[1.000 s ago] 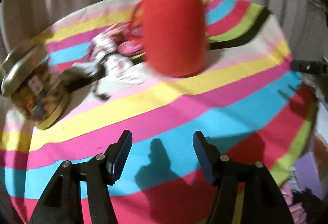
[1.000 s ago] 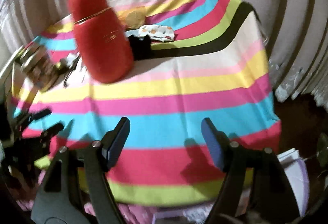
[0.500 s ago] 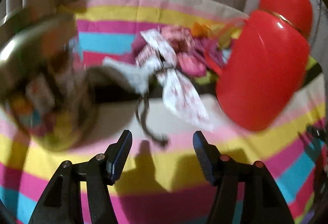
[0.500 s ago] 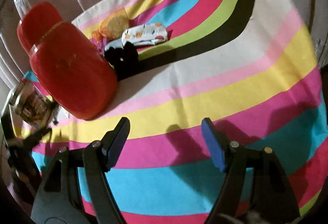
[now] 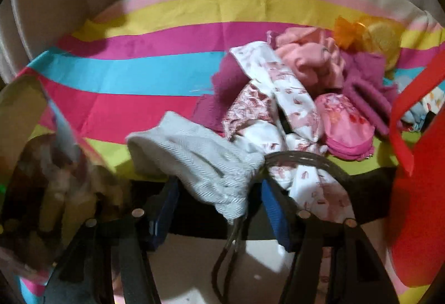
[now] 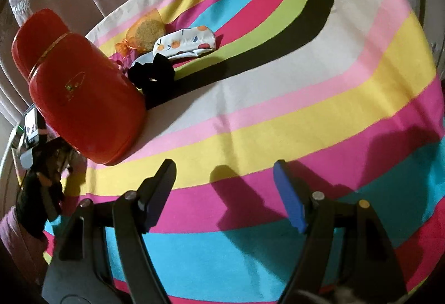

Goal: Organize soft objects
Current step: 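Grasp the grey herringbone cloth with the left tool while the right tool grasps the orange-print pouch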

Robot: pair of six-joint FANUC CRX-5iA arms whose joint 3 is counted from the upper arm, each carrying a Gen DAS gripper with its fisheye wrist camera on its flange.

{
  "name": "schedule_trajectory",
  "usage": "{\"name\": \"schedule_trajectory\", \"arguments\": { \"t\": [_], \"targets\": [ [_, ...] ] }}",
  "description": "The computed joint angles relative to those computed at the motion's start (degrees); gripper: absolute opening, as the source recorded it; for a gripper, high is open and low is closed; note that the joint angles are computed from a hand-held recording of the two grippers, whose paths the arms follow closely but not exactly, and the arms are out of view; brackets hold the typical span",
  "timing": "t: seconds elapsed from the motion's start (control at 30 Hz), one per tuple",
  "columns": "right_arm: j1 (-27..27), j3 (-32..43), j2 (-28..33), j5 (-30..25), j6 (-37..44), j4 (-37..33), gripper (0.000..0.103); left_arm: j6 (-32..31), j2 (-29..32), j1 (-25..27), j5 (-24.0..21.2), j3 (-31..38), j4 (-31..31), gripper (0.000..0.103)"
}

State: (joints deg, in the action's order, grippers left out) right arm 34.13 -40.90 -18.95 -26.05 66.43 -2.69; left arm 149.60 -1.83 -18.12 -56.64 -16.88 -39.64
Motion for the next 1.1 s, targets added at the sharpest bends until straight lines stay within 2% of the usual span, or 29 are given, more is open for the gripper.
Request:
{"name": "schedule_trajectory", "arguments": {
  "t": [0.03, 0.1, 0.17, 0.23, 0.33, 0.37, 0.4, 0.47, 0.6, 0.67, 0.7, 0.77, 0.83, 0.9, 1.0, 1.03, 1.07, 1.1],
  "targets": [
    [0.0, 0.7, 0.7, -0.1, 0.6, 0.6, 0.075, -2.1, -2.1, 1.9, 4.7, -2.2, 2.7, 0.022],
    [-0.4, 2.7, 2.3, 0.1, 2.1, 0.9, 0.075, -2.6, -7.0, 3.3, 11.8, -6.7, 4.8, 0.022],
    [-1.3, 5.3, 4.7, 1.0, 4.9, -0.3, 0.075, -1.1, -12.5, 1.1, 16.4, -10.8, 3.3, 0.022],
    [-2.4, 9.0, 8.9, 1.7, 6.2, -0.5, 0.075, 3.5, -17.0, -4.4, 15.8, -12.8, -1.4, 0.022],
    [-4.1, 14.8, 14.9, 2.5, 8.6, -2.3, 0.075, 5.1, -22.9, -8.9, 15.6, -16.4, -2.3, 0.022],
    [-4.5, 17.0, 16.9, 2.4, 10.8, -3.4, 0.075, 3.4, -24.5, -8.7, 16.1, -17.8, -0.3, 0.022],
    [-4.7, 18.7, 18.3, 2.1, 13.2, -4.8, 0.075, -1.0, -26.4, -6.7, 17.3, -20.1, 4.2, 0.023],
    [-5.2, 24.9, 23.0, -0.5, 23.3, -9.4, 0.075, -5.8, -27.8, -4.9, 17.0, -22.2, 9.0, 0.024],
    [-3.5, 32.8, 31.0, -5.3, 32.2, -4.7, 0.076, -17.6, -30.2, 1.4, 19.3, -27.1, 19.0, 0.028],
    [-4.4, 40.0, 36.0, -12.2, 40.7, -8.6, 0.076, -15.9, -30.4, 0.7, 18.5, -26.8, 17.7, 0.034],
    [-4.2, 41.7, 37.6, -13.4, 42.0, -7.7, 0.076, -15.4, -30.1, 0.7, 18.3, -26.4, 17.2, 0.037],
    [-3.8, 44.8, 40.4, -15.1, 44.7, -6.4, 0.081, -13.0, -30.1, -0.5, 17.2, -25.9, 15.7, 0.050],
    [-4.0, 48.3, 42.7, -17.3, 47.2, -7.3, 0.083, -11.6, -30.0, -1.1, 16.5, -25.7, 15.0, 0.052],
    [-4.4, 51.5, 44.8, -19.0, 48.1, -8.6, 0.083, -13.0, -29.1, 0.0, 17.2, -25.7, 16.1, 0.052],
    [-4.8, 51.8, 45.2, -17.4, 49.1, -10.2, 0.082, -13.4, -28.1, 0.3, 17.2, -25.2, 16.3, 0.054],
    [-5.0, 51.3, 44.8, -16.6, 49.4, -11.0, 0.070, -13.6, -27.6, 0.4, 17.1, -25.0, 16.4, 0.054],
    [-5.1, 49.4, 43.6, -14.5, 49.2, -11.6, 0.041, -13.1, -27.1, 0.1, 17.0, -24.6, 15.9, 0.055],
    [-5.3, 47.1, 42.0, -12.8, 48.3, -11.2, 0.036, -13.0, -26.7, 0.0, 17.1, -24.3, 15.5, 0.055]
  ]
}}
